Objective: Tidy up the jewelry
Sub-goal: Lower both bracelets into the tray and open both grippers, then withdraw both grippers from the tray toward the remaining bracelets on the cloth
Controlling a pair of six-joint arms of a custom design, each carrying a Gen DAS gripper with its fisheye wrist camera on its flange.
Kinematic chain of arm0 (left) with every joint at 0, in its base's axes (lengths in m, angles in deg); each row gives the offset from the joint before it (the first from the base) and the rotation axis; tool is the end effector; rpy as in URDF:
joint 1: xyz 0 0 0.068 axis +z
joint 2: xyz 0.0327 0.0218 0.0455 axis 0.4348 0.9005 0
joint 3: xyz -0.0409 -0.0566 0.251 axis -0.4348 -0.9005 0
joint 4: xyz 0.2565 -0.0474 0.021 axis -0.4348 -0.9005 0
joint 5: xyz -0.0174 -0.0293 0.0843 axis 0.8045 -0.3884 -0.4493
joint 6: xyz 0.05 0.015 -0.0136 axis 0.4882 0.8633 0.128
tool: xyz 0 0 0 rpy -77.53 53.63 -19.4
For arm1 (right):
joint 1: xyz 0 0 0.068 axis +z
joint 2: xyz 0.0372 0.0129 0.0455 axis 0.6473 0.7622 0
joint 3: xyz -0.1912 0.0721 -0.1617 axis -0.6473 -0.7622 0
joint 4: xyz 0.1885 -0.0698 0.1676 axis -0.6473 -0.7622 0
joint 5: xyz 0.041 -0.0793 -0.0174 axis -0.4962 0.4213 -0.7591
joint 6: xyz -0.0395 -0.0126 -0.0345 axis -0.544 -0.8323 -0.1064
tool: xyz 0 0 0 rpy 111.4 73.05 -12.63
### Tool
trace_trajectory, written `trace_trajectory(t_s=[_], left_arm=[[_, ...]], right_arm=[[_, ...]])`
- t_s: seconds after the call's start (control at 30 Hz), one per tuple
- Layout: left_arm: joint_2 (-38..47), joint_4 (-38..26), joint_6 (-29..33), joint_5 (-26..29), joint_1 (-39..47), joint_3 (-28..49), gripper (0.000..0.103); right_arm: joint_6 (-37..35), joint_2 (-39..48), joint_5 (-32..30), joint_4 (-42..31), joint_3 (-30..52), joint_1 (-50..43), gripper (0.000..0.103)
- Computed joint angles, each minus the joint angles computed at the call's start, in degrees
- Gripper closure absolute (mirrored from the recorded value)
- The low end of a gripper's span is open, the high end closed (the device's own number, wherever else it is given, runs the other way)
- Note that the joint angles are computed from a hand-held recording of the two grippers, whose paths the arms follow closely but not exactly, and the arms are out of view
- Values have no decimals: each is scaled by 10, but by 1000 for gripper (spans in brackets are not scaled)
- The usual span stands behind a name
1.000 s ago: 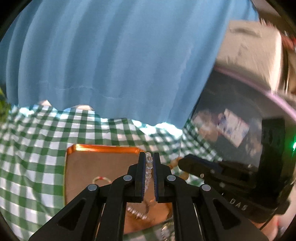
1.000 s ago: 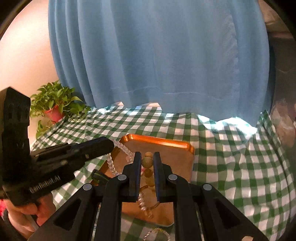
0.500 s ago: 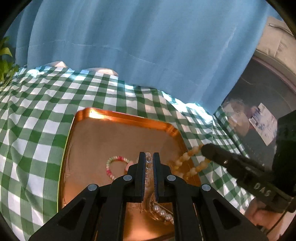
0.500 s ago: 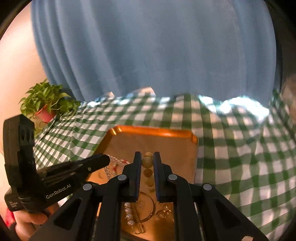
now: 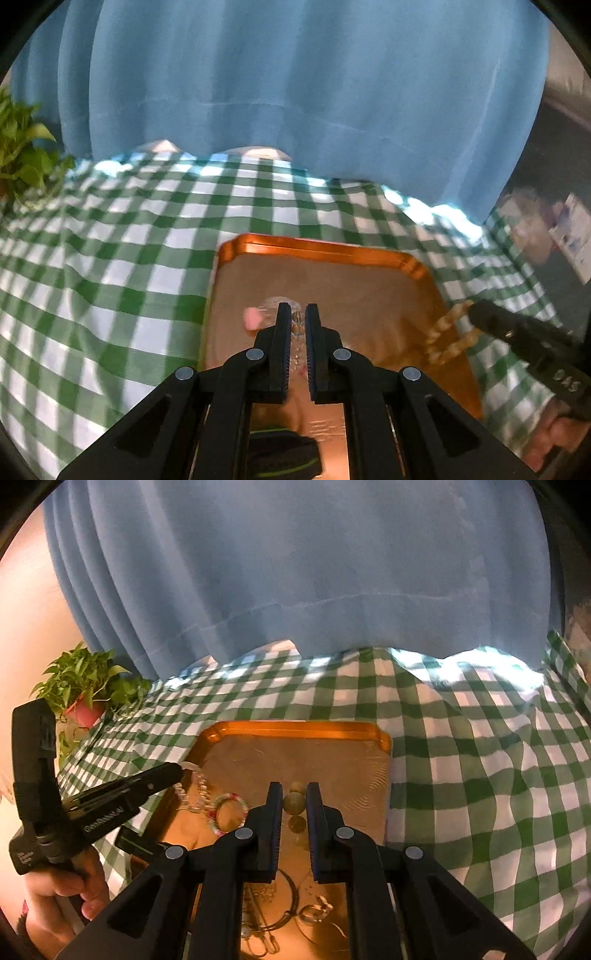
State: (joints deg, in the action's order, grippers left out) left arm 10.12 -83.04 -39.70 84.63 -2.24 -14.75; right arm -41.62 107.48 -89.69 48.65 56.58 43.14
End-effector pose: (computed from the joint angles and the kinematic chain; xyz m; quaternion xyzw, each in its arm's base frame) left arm 0.3233 -0.1741 0.1990 0.1352 0.9124 -0.1548 0.3541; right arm 0.2523 0.0180 0.2305 0.0612 0.9122 0.1316 0.3832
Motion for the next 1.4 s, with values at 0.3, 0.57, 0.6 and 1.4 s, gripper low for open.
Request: trace_trajectory(t_s=[0.3,0.57,0.6,1.4], left_arm=[[41,-53,15,-74,-8,17,95],[-4,-64,31,-111,-44,0,7],[-36,-46,44,-139,-62,-24,5],[-588,-508,-211,-290,-375,-92,5]], right_arm=[[5,48,35,12,-14,17,92],[26,46,47,6,-17,13,37],[26,28,49,4,-22,17,34],[734,-191,567,-651,140,837,0]])
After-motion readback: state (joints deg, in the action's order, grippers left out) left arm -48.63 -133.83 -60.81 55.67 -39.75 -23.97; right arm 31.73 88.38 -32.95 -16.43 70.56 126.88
